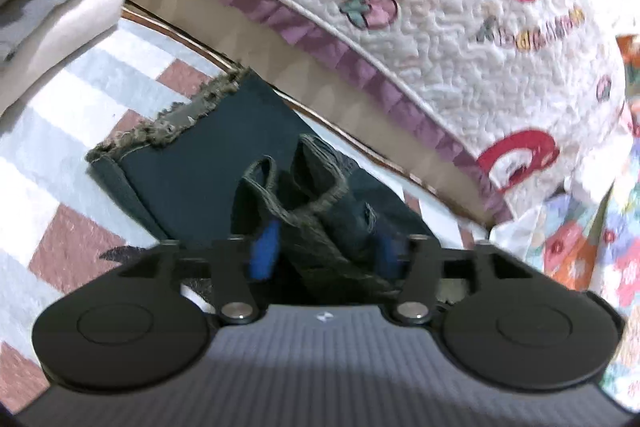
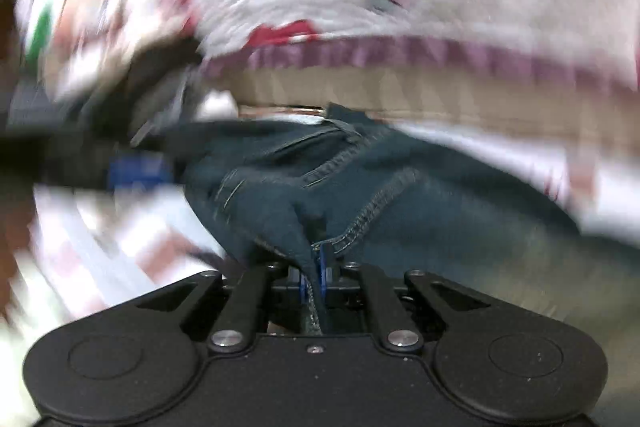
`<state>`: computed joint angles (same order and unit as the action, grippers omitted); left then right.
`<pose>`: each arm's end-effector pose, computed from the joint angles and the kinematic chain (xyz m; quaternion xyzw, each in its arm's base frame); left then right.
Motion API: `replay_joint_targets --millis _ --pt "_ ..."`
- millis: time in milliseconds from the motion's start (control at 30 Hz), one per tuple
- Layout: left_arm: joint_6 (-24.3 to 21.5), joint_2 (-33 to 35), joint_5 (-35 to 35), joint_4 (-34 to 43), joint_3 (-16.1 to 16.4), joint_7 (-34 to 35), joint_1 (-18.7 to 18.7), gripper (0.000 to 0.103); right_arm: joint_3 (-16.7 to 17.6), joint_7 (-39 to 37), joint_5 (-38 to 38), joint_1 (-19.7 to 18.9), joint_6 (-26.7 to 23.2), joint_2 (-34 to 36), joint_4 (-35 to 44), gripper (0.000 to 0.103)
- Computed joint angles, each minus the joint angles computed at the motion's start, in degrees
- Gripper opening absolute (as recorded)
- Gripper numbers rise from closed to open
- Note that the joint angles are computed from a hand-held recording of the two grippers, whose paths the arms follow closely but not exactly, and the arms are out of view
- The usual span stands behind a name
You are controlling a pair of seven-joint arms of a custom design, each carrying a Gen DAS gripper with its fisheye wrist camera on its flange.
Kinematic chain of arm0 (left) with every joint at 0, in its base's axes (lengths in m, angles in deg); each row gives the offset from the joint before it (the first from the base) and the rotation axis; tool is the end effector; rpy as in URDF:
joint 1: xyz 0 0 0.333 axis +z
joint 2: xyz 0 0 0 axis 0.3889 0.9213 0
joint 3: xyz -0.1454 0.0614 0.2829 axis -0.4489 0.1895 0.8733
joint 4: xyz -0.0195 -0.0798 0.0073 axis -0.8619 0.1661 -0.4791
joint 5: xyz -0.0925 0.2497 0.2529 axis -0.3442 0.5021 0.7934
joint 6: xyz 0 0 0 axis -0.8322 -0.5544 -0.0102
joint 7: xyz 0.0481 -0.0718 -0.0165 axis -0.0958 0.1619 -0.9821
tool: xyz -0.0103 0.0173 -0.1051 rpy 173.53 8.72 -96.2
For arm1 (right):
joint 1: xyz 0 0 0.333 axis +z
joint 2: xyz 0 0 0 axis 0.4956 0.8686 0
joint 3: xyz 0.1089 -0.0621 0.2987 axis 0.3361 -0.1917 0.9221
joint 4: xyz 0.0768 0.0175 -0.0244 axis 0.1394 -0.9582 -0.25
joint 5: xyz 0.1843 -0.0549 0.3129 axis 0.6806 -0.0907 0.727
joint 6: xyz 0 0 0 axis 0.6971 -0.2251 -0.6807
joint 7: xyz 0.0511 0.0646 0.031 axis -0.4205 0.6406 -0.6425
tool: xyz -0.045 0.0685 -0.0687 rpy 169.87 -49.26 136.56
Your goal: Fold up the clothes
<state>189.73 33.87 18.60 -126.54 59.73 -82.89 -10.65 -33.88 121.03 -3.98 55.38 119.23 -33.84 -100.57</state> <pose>0.3620 -0.4782 0.5456 -0.7682 0.4027 -0.4789 0.1355 0.4467 0.2499 0.5670 -0.7630 0.4529 -0.0212 0.4608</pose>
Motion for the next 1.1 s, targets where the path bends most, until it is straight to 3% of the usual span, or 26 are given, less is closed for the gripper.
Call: replay_joint_targets --millis 67,100,167,300,400,500,633,733,933,967,1000,1100 --pt "2.3 0.9 3.0 -0.7 0.4 -4.1 0.1 0.066 -3.3 2.1 7.7 -0.8 -7.0 0.9 1.7 0.006" --pt "3.2 1.6 3.5 -0.8 0.5 -5.6 0.1 0.067 -3.4 2.8 9.3 -1.3 -8.3 0.8 1.5 0.006" --pt "3.1 2.8 2.5 -0.4 0.7 -9.0 -0.3 0.067 -2.5 2.7 10.5 -1.6 -7.5 0.1 0.2 0.006" --pt "-0.5 1.8 10.7 -2.7 0.6 -25.8 -2.9 0.067 -1.0 1.8 13.2 -1.1 -2.5 -0.3 -1.1 0.005" --pt "-3.8 0.6 13.0 -4.3 -0.6 -31.0 -3.8 0.069 -1.2 3.1 15.1 -0.9 -2.0 0.2 -0.5 0.006" --pt "-1.8 0.6 13.7 -4.3 -0.7 -31.5 -3.0 0.07 -1.3 4.5 15.0 -1.2 -3.2 0.7 0.2 0.007" --pt "1.0 2.7 19.3 -3.4 -0.1 -40.8 -2.4 0.073 -0.4 2.4 13.5 -0.8 -1.7 0.2 -0.7 0.007" --pt "1.4 5.6 19.0 -0.9 0.5 -42.9 -2.6 0.075 0.1 0.8 12.3 -0.1 -0.3 -0.3 -1.5 0.007" --pt "-3.6 9.1 7.5 3.4 2.4 -23.7 -3.2 0.073 -0.8 -3.5 8.3 0.1 -3.6 -2.6 -3.4 0.009" --pt "-4.1 9.4 5.9 3.9 2.6 -20.2 -3.1 0.059 -1.2 -3.8 6.7 -0.3 -5.1 -3.5 -4.0 0.015" --pt "-4.4 9.7 3.5 4.6 2.7 -15.1 -2.8 0.025 -1.5 -4.1 4.7 -0.8 -6.4 -4.8 -5.0 0.027" --pt "-6.2 10.8 -4.6 8.1 2.4 5.3 -2.4 0.014 -1.6 -6.8 -3.9 -2.9 -7.6 -12.2 -11.3 0.054"
